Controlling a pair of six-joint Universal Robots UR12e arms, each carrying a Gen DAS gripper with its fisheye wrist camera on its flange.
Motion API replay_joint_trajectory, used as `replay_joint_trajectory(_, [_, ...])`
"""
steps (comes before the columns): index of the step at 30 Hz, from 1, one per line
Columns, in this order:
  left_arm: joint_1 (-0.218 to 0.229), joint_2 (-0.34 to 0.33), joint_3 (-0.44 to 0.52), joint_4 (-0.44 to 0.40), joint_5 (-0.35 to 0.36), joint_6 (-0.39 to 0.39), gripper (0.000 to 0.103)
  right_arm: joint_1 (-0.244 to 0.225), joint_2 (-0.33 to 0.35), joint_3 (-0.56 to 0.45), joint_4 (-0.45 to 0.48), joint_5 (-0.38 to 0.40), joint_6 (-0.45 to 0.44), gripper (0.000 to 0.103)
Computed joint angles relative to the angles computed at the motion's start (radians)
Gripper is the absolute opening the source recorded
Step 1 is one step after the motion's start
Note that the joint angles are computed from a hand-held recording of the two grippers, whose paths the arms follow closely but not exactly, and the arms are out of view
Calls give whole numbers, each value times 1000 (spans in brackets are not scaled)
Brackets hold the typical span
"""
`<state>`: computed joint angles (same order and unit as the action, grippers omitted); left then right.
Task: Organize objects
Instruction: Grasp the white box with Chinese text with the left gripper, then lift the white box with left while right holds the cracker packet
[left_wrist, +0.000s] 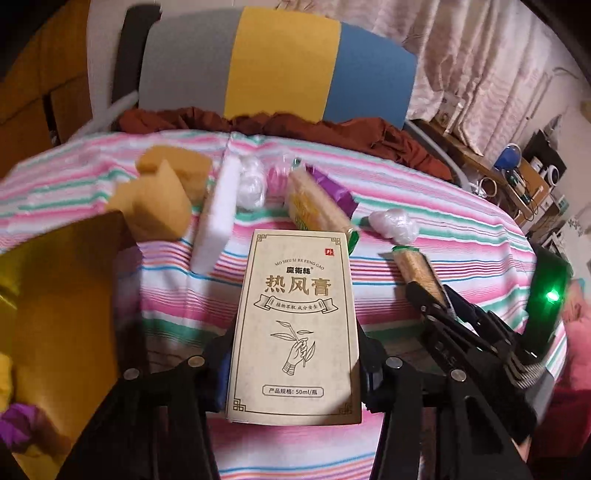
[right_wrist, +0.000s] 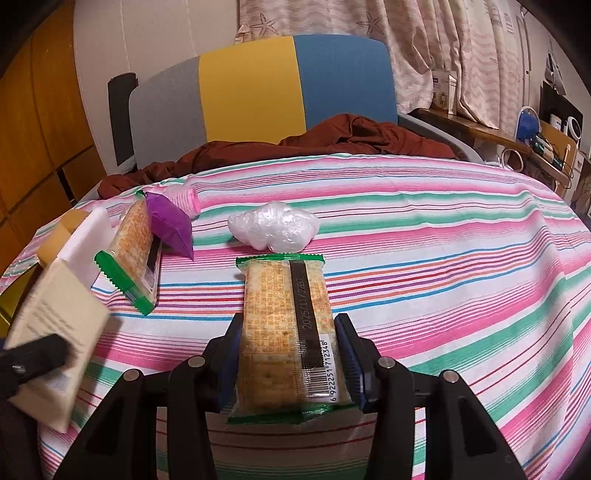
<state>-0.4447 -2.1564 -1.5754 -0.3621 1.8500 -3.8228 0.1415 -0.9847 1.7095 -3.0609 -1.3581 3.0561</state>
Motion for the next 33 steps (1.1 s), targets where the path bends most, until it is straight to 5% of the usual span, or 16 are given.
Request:
replay_joint_trajectory(10, [-14, 105, -145, 129, 117, 66, 52, 23, -11, 34, -112, -33, -91, 47])
replay_joint_trajectory(24, [68, 251, -367, 161, 137, -93, 52, 52, -46, 81, -139, -65, -193, 47])
replay_joint_trajectory(33, [149, 301, -442, 105, 124, -125, 52, 62, -140, 162, -150, 84, -153, 47])
